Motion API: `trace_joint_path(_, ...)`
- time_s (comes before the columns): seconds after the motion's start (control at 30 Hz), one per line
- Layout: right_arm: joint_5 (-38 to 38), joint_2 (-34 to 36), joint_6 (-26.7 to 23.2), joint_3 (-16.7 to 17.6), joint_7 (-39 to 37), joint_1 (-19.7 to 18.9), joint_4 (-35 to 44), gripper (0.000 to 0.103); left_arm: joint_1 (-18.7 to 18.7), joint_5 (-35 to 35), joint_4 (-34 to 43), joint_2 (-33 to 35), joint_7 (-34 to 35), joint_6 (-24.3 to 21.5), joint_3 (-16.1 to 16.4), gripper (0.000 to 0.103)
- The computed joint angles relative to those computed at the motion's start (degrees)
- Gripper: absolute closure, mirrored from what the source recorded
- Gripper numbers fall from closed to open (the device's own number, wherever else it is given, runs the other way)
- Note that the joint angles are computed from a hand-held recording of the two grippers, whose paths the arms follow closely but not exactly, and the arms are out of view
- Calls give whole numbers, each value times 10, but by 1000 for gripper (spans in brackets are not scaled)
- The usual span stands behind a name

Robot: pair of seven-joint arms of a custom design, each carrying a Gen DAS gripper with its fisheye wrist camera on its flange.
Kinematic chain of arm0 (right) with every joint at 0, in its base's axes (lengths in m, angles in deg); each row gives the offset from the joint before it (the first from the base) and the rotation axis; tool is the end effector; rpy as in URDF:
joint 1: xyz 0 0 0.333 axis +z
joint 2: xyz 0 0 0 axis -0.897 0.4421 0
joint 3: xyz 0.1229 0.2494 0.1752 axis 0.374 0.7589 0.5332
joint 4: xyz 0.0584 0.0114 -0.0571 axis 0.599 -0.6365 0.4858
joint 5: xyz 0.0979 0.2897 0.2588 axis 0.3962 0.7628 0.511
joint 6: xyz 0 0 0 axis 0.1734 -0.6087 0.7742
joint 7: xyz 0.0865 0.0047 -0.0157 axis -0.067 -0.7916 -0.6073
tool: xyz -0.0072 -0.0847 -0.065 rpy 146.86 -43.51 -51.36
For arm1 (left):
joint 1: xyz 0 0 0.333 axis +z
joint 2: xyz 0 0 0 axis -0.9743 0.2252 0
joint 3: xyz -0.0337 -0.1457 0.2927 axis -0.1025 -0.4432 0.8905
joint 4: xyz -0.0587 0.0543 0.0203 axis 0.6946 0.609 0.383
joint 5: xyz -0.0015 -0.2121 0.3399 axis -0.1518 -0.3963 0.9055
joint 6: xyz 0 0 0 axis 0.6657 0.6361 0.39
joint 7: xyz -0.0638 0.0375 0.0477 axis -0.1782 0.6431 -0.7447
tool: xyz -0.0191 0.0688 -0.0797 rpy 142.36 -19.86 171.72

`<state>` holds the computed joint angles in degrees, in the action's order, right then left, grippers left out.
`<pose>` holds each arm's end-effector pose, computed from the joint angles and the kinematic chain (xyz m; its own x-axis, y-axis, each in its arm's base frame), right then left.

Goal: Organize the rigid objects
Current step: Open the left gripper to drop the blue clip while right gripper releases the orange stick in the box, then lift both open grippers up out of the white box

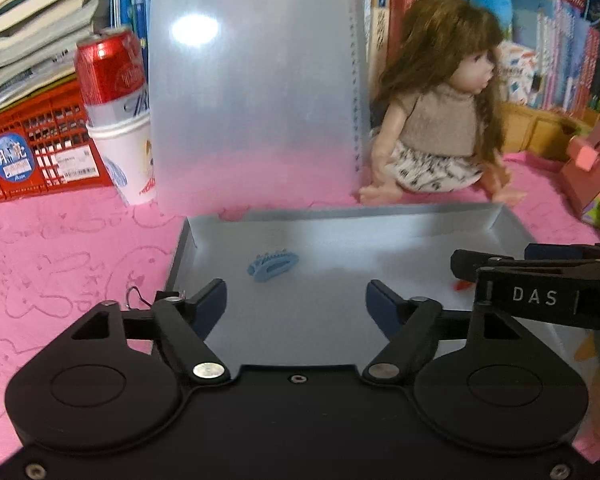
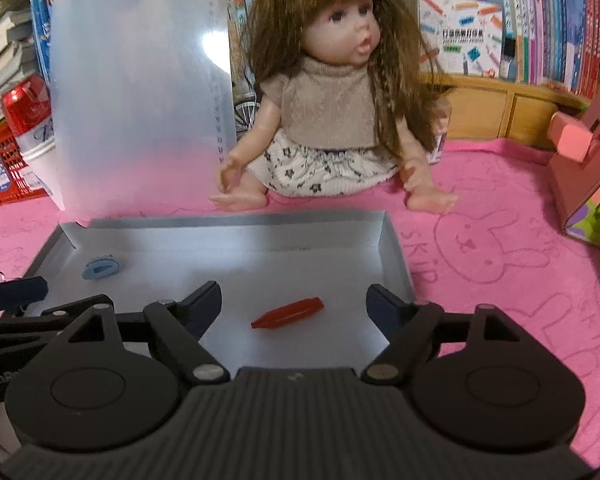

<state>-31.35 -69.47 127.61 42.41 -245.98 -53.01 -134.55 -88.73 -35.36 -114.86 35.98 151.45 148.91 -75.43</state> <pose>0.4716 0.1713 0.4434 -0.4857 -0.8687 -0.0971 -0.5628 0.3958 -0.7257 0.5649 -0.2661 0.4534 -0.5753 -0.8177 0.0198 -0.5521 0.3704 -0.7470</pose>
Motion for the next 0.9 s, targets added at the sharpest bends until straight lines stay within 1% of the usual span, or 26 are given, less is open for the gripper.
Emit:
trace_joint_path(0.07, -8, -12, -4, 4, 5, 1, -5, 14, 14, -39, -5, -14, 33, -7, -15, 23)
trace_joint_path(0.17, -13, -28, -17, 12, 0, 5, -11, 11, 17, -102, -16, -36, 95, -13, -21, 23)
trace_joint_path(0.23, -15, -41, -24, 17, -4, 7, -17, 9, 11, -147, -26, -52, 138, -11, -17, 21)
trace_joint_path(0.4, -18, -76, -49, 33, -6, 14, -36, 7, -17, -260, -55, -105, 230, -29, 12, 21)
trace_joint_path(0.47, -18, -93, -51, 38, -3, 16, -47, 7, -35, -322, -69, -127, 281, -28, 29, 18)
trace_joint_path(0.57, -20, -124, -52, 48, 9, 17, -67, 4, -59, -408, -93, -165, 358, -42, 57, 15)
trace_joint_path(0.67, -28, -157, -54, 64, 22, 19, -88, 0, -71, -443, -120, -201, 390, -62, 74, 14)
trace_joint_path(0.77, -30, -188, -60, 80, 31, 24, -106, 0, -77, -458, -147, -233, 403, -80, 88, 13)
trace_joint_path(0.83, -26, -205, -64, 89, 35, 29, -118, 0, -85, -504, -166, -254, 438, -81, 97, 13)
trace_joint_path(0.9, -26, -224, -68, 100, 45, 33, -132, 0, -86, -558, -183, -273, 490, -88, 103, 13)
